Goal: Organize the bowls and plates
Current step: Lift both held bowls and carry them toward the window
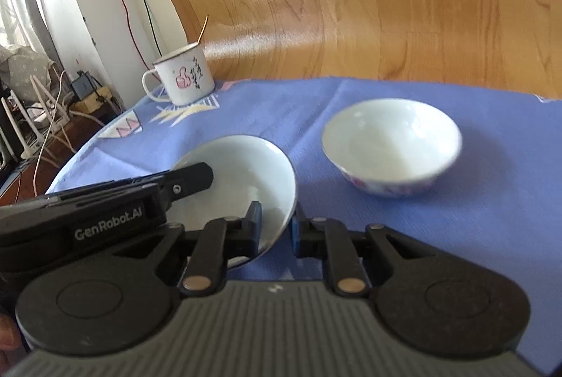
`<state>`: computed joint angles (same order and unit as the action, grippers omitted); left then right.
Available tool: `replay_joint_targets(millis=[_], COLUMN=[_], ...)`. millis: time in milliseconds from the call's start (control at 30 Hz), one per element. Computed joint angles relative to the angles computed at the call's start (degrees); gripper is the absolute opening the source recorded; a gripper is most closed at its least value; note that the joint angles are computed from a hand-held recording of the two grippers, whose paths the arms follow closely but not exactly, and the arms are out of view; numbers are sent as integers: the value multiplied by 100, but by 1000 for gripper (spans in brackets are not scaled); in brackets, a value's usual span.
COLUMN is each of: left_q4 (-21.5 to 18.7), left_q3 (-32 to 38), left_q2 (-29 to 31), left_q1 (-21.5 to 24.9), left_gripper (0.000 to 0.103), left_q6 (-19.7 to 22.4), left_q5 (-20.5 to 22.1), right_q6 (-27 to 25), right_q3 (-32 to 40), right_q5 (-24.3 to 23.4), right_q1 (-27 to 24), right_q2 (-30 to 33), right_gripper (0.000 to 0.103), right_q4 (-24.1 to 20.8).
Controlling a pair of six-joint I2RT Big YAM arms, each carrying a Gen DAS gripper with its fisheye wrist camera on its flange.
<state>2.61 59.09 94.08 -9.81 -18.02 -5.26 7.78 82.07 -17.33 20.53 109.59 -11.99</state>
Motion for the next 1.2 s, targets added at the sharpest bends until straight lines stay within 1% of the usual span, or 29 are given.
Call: replay_joint_targets(millis=[100, 200, 300, 467, 567, 667, 733, 800, 900, 967, 1200], left_q4=[-78, -58, -74, -168, -270, -383, -459, -624, -729, -800, -1012], left_q3=[-277, -588, -816, -983, -957, -853, -793, -727, -727, -747, -819], left_q2=[-273, -550, -743, -925, -956, -864, -840, -847, -903, -959, -1109], left_q1=[-174, -334, -512, -806, -975, -1120, -1226, -1266, -1268, -1260, -1302], left_gripper=[10, 10, 10, 10, 10, 11, 11, 12, 13, 17, 17], left_q6=[-14, -251, -439, -534, -495, -406, -344, -417, -502, -562, -597], left_q5=[-156, -221, -279, -349, -375, -424, -654, -750, -813, -846, -873], right_q6=[-73, -219, -501, -697, -742, -734, -633, -580, -508, -493, -459], right_q3=[-202, -485, -825, -1239, -1438, -1635, -1744, -1821, -1945, -2002, -2064], right_q5=[-152, -339, -429, -546, -589, -654, -783, -800, -867, -914, -1127], right_q1=[-90, -154, -206, -340, -440, -563, -658, -711, -787, -816, -890], right_q2=[-242, -490, -753, -1106, -1280, -1401, -1442, -1500, -1615, -1663, -1689], right_gripper=[19, 19, 19, 20, 20, 23, 25, 30, 30, 30, 30], right_q4=[-260, -373, -418, -515, -518, -472, -357, -264, -100, -11, 86])
